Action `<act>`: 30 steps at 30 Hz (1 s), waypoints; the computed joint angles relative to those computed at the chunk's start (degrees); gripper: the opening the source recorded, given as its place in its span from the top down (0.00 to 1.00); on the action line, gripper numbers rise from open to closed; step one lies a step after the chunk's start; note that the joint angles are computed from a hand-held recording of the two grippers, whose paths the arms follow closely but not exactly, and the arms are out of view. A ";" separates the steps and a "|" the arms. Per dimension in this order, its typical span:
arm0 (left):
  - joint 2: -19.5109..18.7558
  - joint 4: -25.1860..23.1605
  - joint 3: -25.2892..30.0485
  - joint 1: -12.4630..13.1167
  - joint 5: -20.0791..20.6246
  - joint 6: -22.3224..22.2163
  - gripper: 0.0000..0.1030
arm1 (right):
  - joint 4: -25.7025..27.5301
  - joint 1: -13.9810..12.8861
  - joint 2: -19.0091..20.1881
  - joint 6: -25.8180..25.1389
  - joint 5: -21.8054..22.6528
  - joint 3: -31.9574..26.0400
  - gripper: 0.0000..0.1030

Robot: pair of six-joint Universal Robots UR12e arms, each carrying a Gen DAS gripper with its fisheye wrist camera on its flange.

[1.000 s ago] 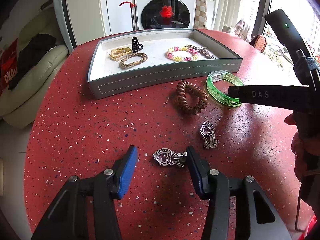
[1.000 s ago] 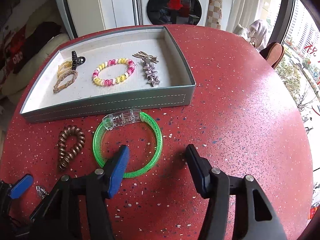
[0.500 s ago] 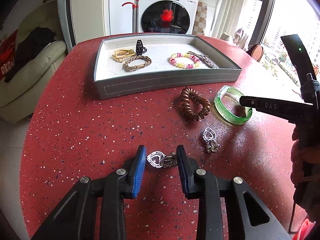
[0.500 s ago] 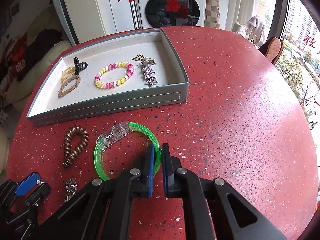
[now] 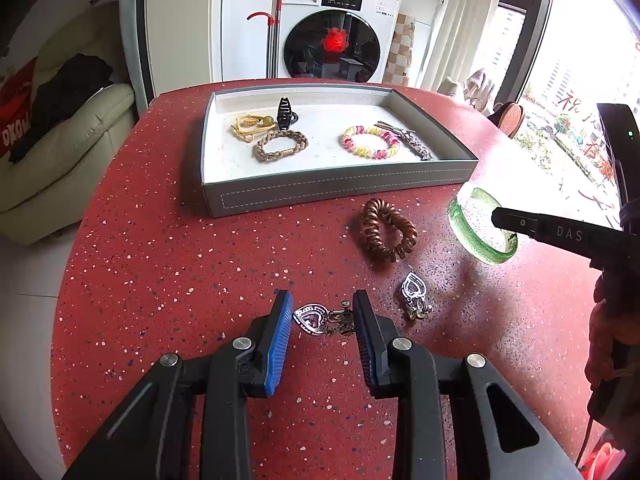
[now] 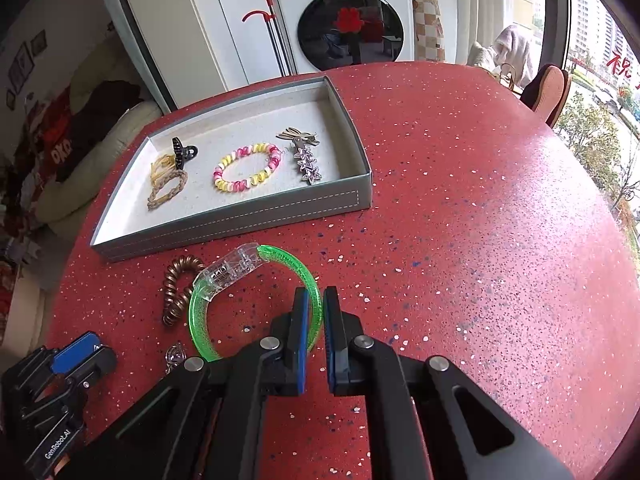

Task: Organize jewelry
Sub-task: 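Grasp the heart pendant with the left gripper while the right gripper grasps the green bangle, then carry both items into the tray and open both grippers to release them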

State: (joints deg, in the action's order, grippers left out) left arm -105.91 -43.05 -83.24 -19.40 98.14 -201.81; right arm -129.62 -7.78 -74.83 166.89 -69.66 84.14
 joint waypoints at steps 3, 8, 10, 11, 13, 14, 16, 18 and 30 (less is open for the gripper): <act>-0.14 0.27 0.58 0.02 0.35 0.36 0.52 | 0.06 -0.26 -0.31 0.11 0.99 0.14 0.92; -0.44 0.91 1.40 0.35 0.24 0.28 0.52 | 0.28 -0.53 -0.49 0.32 2.17 -0.06 0.92; -0.72 1.04 1.91 0.57 0.18 0.26 0.52 | 0.34 -0.58 -0.52 0.24 2.42 -0.26 0.92; -0.88 1.06 2.21 0.68 0.14 0.26 0.52 | 0.31 -0.55 -0.49 0.21 2.40 -0.44 0.92; -1.21 1.42 2.77 0.96 0.20 0.06 0.52 | 0.38 -0.48 -0.36 0.02 2.42 -0.86 0.92; -1.36 1.67 3.03 1.13 0.09 -0.04 0.52 | 0.52 -0.46 -0.23 -0.04 2.53 -1.18 0.92; -1.78 2.20 3.65 1.42 0.10 -0.12 0.52 | 0.83 -0.45 0.06 -0.05 2.89 -1.93 0.92; -2.26 2.54 4.41 1.71 0.23 0.13 0.52 | 1.02 -0.42 0.45 0.11 3.21 -2.77 0.92; -5.90 1.79 9.92 3.58 0.09 1.56 0.52 | 2.38 1.10 4.51 0.58 2.96 -8.91 0.92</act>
